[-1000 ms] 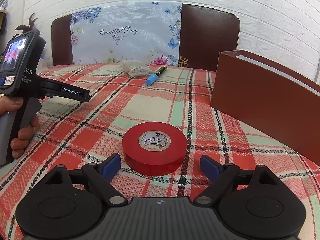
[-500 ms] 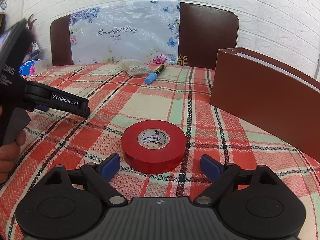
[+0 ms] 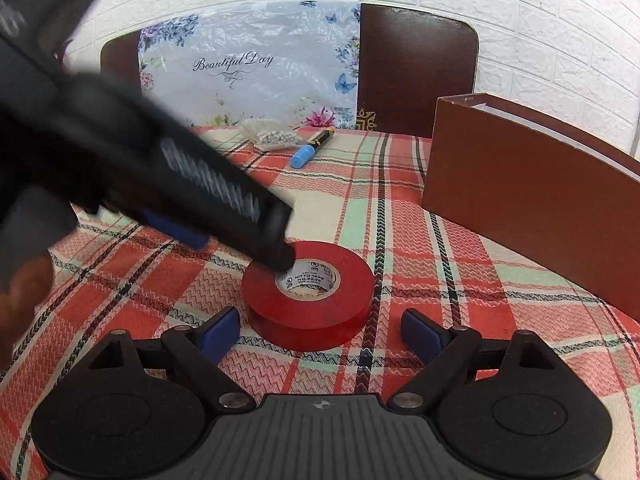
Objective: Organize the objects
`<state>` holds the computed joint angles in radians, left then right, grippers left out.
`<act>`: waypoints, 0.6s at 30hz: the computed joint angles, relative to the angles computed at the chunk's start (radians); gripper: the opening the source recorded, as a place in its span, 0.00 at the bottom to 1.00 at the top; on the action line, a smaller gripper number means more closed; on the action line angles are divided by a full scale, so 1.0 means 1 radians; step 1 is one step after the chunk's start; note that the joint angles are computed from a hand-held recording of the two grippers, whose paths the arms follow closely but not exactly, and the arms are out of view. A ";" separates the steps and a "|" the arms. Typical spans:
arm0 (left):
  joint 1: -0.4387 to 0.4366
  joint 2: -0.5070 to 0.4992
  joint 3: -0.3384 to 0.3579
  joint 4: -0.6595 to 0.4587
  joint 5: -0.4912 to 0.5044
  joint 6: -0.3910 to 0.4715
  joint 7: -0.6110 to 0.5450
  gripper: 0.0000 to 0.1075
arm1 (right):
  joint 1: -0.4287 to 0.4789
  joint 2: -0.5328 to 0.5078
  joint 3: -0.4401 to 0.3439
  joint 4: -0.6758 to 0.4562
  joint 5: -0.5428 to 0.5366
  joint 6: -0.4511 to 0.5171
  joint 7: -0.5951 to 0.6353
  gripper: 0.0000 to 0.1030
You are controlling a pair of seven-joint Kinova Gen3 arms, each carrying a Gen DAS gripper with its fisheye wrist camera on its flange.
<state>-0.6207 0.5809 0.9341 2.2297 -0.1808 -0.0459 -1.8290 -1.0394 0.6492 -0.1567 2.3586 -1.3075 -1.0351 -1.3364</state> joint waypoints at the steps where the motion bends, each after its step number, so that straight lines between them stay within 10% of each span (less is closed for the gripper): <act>1: 0.005 0.004 -0.005 -0.001 0.004 -0.002 -0.009 0.60 | 0.006 0.000 0.002 -0.002 0.010 0.005 0.005 0.84; 7: 0.045 -0.001 -0.004 -0.018 -0.037 0.029 -0.013 0.28 | 0.006 0.005 0.014 -0.007 0.040 0.000 0.030 0.68; 18: -0.044 -0.023 0.263 -0.059 0.064 0.020 -0.068 0.27 | -0.087 -0.001 0.026 0.094 -0.129 -0.325 -0.036 0.68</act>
<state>-0.6649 0.5580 1.1968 2.1703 -0.1171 -0.0256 -1.8970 -1.1264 0.6481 -0.1302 2.4529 -1.4368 -1.3601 -1.3720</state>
